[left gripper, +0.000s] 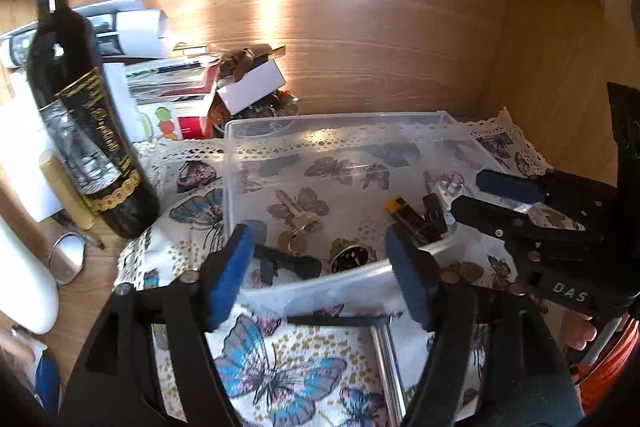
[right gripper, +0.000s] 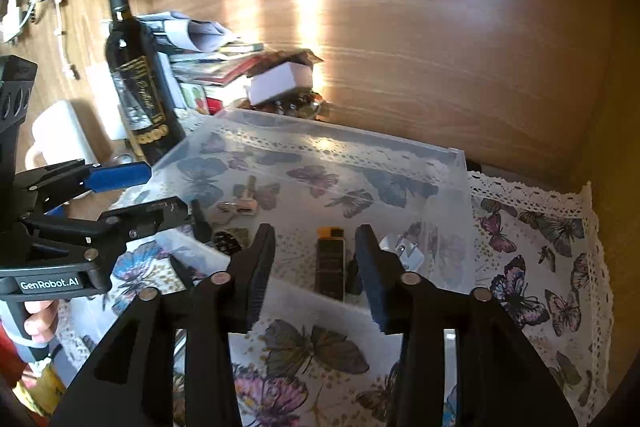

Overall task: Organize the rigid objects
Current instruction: 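Carry the marker and black cap into the clear box and release both, then grasp the silver metal tube with the left tool while the right tool grasps the white handheld device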

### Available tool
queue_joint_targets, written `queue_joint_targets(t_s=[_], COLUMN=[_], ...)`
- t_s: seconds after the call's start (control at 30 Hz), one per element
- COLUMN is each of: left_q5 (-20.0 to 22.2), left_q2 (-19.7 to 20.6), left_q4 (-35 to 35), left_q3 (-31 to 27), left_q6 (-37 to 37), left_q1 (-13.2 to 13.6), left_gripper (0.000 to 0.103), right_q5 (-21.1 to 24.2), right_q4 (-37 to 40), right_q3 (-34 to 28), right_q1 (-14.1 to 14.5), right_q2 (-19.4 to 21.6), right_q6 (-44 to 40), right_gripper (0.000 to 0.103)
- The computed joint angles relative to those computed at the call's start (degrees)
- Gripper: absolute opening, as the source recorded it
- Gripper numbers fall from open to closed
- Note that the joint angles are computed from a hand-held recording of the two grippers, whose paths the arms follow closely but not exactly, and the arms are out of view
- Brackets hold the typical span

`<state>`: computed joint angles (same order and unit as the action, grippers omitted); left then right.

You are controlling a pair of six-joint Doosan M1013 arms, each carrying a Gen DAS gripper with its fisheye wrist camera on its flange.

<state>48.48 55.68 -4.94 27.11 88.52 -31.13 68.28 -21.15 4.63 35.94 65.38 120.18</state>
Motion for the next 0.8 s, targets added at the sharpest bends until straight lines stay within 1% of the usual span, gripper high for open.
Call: queue_joint_targets(t_s=[0.03, 0.07, 0.1, 0.17, 0.23, 0.3, 0.4, 0.47, 0.53, 0.57, 0.6, 0.63, 0.67, 0.7, 0.73, 0.8], left_q5=[-0.7, -1.29, -2.01, -4.32, -5.48, -4.32, -1.7, 0.98, 5.7, 6.92, 8.4, 7.84, 6.18, 6.04, 6.16, 4.74], left_q2=[-0.77, -1.58, -2.31, -4.29, -5.59, -6.09, -5.59, -4.58, -2.68, -2.19, -1.58, -1.71, -2.28, -2.46, -2.58, -3.48], left_q4=[0.17, 0.39, 0.96, 2.77, 2.46, -0.63, -2.26, -2.82, -5.3, -6.14, -6.84, -6.15, -4.67, -4.7, -4.99, -4.03], left_q3=[1.49, 3.11, 4.63, 8.72, 11.51, 12.89, 12.91, 11.66, 8.62, 7.95, 7.04, 7.43, 8.62, 8.97, 9.15, 10.86], left_q6=[0.05, 0.19, 0.16, 0.67, 1.83, 4.21, 5.78, 5.95, 7.23, 7.66, 8.31, 8.54, 8.73, 9.52, 9.96, 9.77], left_q1=[-0.04, -0.09, -0.19, -0.54, -0.72, -0.66, -0.87, -1.02, -0.96, -0.92, -0.95, -1.18, -1.55, -1.68, -1.71, -1.77], left_gripper=[0.075, 0.075, 0.075, 0.075, 0.075, 0.075, 0.075, 0.069, 0.056, 0.052, 0.044, 0.041, 0.037, 0.022, 0.015, 0.015], right_q5=[-2.74, -4.27, -4.62, -6.71, -8.39, -9.62, -11.04, -11.68, -12.4, -12.81, -13.35, -13.96, -14.51, -15.14, -15.94, -16.8], right_q4=[-0.59, -1.06, -1.59, -2.25, -2.92, -3.17, -3.07, -2.71, -2.55, -2.57, -2.53, -2.54, -2.61, -2.68, -2.73, -2.61], right_q3=[4.94, 7.47, 9.02, 13.4, 17.17, 20.09, 23.9, 26.0, 27.93, 28.96, 30.17, 31.32, 32.32, 33.3, 34.39, 35.98], right_q1=[0.14, 0.27, 0.5, 0.71, 0.94, 1.08, 1.25, 1.34, 1.48, 1.57, 1.68, 1.78, 1.87, 1.95, 2.04, 2.22], right_q2=[-2.4, -3.61, -4.43, -6.58, -8.42, -9.83, -11.62, -12.61, -13.52, -14.03, -14.63, -15.21, -15.72, -16.23, -16.78, -17.6], right_q6=[1.03, 1.67, 2.3, 3.48, 4.85, 6.16, 8.02, 8.85, 9.53, 9.96, 10.45, 10.89, 11.36, 11.82, 12.27, 12.41], right_gripper=[0.044, 0.045, 0.047, 0.049, 0.052, 0.053, 0.053, 0.053, 0.053, 0.053, 0.054, 0.057, 0.06, 0.066, 0.067, 0.067])
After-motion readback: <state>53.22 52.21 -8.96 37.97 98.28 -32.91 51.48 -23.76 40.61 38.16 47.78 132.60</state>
